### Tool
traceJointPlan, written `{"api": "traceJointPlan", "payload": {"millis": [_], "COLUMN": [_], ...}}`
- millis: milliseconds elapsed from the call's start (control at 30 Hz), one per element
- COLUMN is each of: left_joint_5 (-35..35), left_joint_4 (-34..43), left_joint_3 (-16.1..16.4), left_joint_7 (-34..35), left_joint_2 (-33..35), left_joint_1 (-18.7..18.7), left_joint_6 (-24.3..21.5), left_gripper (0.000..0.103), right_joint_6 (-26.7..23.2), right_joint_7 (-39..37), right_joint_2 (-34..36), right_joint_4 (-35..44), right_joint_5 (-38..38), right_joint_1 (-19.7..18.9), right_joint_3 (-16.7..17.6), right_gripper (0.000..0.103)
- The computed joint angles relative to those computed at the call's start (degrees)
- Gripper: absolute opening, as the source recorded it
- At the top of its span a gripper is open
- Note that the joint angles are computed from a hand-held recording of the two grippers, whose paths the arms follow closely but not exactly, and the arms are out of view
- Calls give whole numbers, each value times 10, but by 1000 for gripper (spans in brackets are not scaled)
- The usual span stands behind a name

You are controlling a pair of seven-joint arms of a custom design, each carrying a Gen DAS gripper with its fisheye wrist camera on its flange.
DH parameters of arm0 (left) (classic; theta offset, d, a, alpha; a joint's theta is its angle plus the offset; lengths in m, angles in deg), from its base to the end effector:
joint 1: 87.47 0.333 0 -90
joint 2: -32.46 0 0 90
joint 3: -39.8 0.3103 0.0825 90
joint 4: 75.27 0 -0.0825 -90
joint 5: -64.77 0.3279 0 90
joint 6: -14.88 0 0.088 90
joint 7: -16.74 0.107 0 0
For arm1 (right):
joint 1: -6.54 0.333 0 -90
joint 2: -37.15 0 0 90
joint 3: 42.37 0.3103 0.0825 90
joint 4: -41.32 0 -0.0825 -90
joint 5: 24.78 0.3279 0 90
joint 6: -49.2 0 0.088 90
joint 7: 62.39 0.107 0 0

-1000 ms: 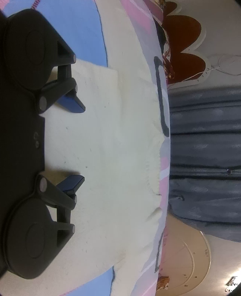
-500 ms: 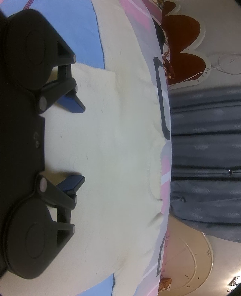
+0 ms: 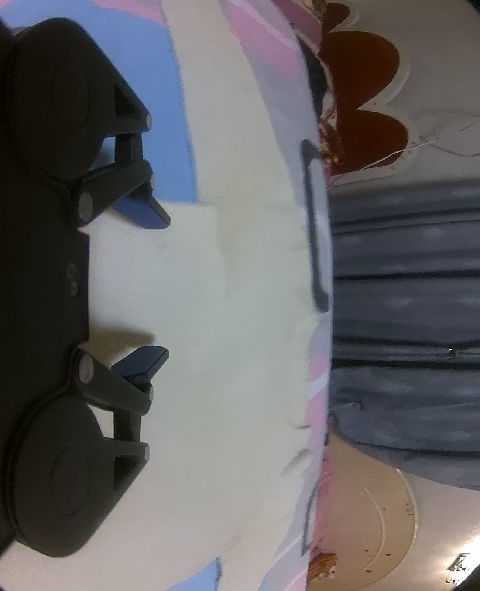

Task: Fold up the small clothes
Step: 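Lift the sleeve with the right tool and lay it across the sweater body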

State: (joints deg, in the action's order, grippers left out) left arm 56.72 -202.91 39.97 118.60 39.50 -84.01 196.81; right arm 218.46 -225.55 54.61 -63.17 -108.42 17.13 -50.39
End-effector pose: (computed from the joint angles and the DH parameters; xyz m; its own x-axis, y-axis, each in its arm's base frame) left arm 0.5468 0.0475 0.4503 0.0215 -0.9984 -0.0524 -0.6806 0.0238 -0.7322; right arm 0.5960 0.1014 0.4415 -0.3110 -0.9288 -0.2013 -0.4562 0.3317 -0.8257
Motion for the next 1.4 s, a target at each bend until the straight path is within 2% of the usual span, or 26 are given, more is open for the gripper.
{"api": "traceJointPlan", "payload": {"millis": [67, 133, 167, 300, 400, 667, 700, 733, 800, 833, 867, 900, 933, 1000, 1033, 1067, 1100, 1200, 1233, 1267, 1333, 1367, 1400], "left_joint_5": [-33, -66, -91, -179, -220, -301, -311, -322, -343, -360, -377, -391, -402, -421, -402, -381, -362, -348, -350, -343, -324, -327, -341], "left_joint_4": [15, 32, 37, 42, 53, 90, 94, 97, 107, 113, 124, 138, 151, 190, 213, 229, 248, 290, 302, 315, 331, 330, 316], "left_joint_3": [-30, -54, -70, -103, -99, -99, -102, -106, -115, -123, -132, -140, -145, -151, -137, -124, -115, -123, -132, -133, -129, -136, -147], "left_joint_7": [29, 59, 81, 157, 191, 239, 249, 261, 284, 299, 316, 330, 339, 344, 315, 289, 261, 239, 244, 237, 224, 229, 246], "left_joint_2": [9, 18, 19, 16, 20, 36, 38, 40, 47, 51, 58, 67, 75, 99, 116, 129, 145, 179, 188, 197, 211, 212, 204], "left_joint_1": [28, 50, 64, 93, 92, 93, 94, 96, 96, 97, 99, 99, 97, 95, 80, 67, 55, 52, 56, 53, 48, 53, 60], "left_joint_6": [-3, -22, -28, -37, -46, -63, -66, -66, -70, -68, -71, -80, -91, -139, -162, -173, -182, -195, -198, -203, -215, -207, -180], "left_gripper": [69, 63, 56, 52, 45, 45, 49, 50, 61, 62, 63, 61, 60, 45, 42, 37, 37, 37, 37, 32, 3, 3, 3], "right_joint_6": [0, 2, 7, 28, 29, -24, -42, -64, -48, -22, 2, 25, 50, 96, 101, 89, 79, 89, 89, 92, 93, 96, 102], "right_joint_7": [-10, -40, -60, -194, -322, -650, -701, -725, -720, -695, -658, -611, -567, -491, -467, -479, -470, -454, -465, -475, -480, -481, -479], "right_joint_2": [10, 25, 37, 110, 168, 345, 364, 373, 357, 338, 321, 298, 275, 244, 229, 221, 209, 166, 160, 154, 147, 145, 140], "right_joint_4": [35, 67, 87, 177, 237, 428, 448, 466, 446, 417, 393, 360, 327, 275, 252, 239, 221, 151, 139, 127, 112, 107, 97], "right_joint_5": [-25, -22, -16, 80, 163, 342, 369, 375, 365, 359, 348, 331, 314, 293, 289, 313, 326, 352, 365, 378, 393, 403, 410], "right_joint_1": [23, 43, 53, 86, 97, 116, 117, 128, 142, 144, 155, 172, 190, 225, 232, 232, 233, 236, 229, 222, 227, 229, 231], "right_joint_3": [13, 26, 32, 69, 115, 254, 274, 275, 243, 222, 190, 147, 104, 29, 11, 12, 7, -15, -10, -5, -16, -19, -26], "right_gripper": [1, 1, 1, 1, 1, 1, 1, 3, 13, 24, 32, 48, 50, 47, 27, 16, 9, 9, 9, 9, 9, 9, 9]}}
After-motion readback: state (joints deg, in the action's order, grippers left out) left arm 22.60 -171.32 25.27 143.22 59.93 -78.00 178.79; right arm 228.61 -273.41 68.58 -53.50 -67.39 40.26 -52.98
